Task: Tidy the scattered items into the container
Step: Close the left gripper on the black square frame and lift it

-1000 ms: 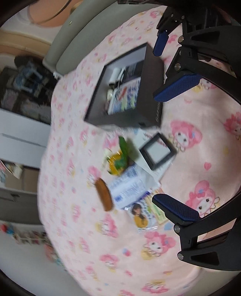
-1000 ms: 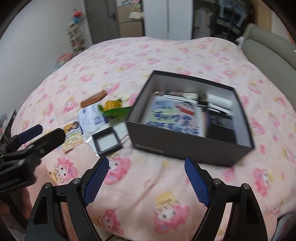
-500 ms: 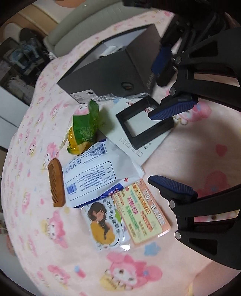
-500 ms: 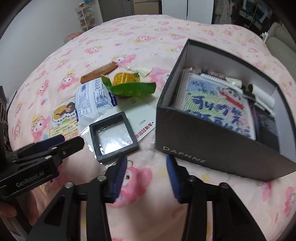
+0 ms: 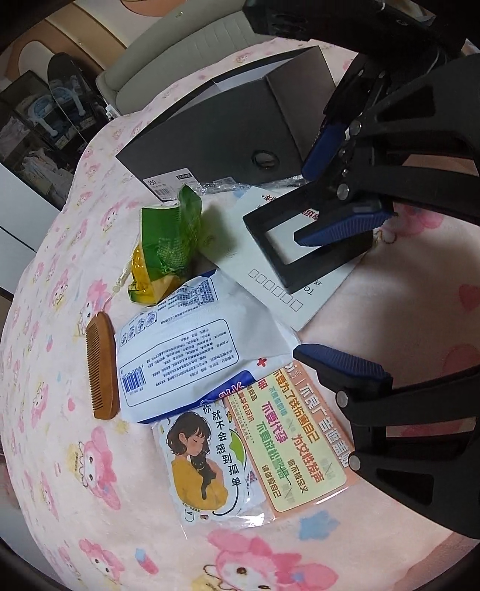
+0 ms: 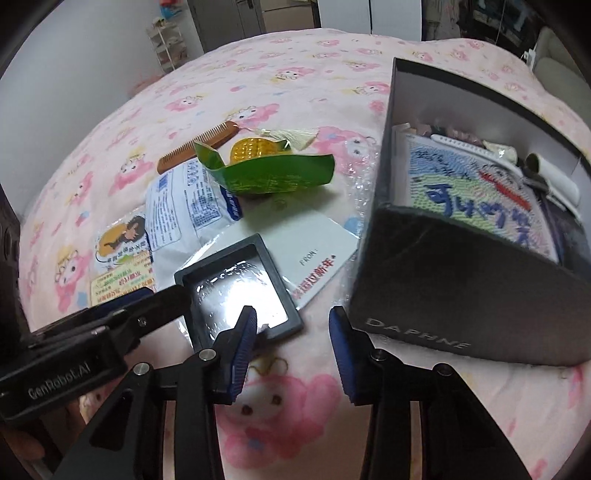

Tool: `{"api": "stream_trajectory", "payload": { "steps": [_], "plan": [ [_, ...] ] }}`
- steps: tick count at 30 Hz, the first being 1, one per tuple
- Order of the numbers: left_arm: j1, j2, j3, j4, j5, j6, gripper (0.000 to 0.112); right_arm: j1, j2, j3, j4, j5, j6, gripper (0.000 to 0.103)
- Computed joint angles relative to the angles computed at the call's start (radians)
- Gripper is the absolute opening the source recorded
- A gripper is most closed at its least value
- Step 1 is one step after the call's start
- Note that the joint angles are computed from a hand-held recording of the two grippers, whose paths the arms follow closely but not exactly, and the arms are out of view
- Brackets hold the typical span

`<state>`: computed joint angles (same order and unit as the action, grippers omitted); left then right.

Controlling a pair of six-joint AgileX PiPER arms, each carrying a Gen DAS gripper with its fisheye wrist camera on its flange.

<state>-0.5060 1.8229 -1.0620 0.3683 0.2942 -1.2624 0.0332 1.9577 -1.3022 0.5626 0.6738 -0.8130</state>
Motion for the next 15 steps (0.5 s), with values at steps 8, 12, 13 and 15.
{"api": "stream_trajectory", "payload": {
  "steps": [8,12,13,15],
  "plan": [
    [-0.042,0.003,-0.024,0.146,0.079,-0.108,0.034,-0.02,-0.008,0.01,0.102,0.109,-0.098,0.019],
    [-0.048,-0.002,-0.018,0.164,0.074,-0.126,0.037,-0.031,-0.048,0.052,0.102,0.144,-0.109,0.019],
    [-0.049,-0.003,-0.016,0.168,0.071,-0.134,0.037,-0.036,-0.051,0.056,0.09,0.16,-0.099,0.019],
    [-0.064,-0.014,-0.015,0.239,0.096,-0.205,0.036,-0.041,-0.053,0.056,0.058,0.205,-0.071,0.019]
  ]
}}
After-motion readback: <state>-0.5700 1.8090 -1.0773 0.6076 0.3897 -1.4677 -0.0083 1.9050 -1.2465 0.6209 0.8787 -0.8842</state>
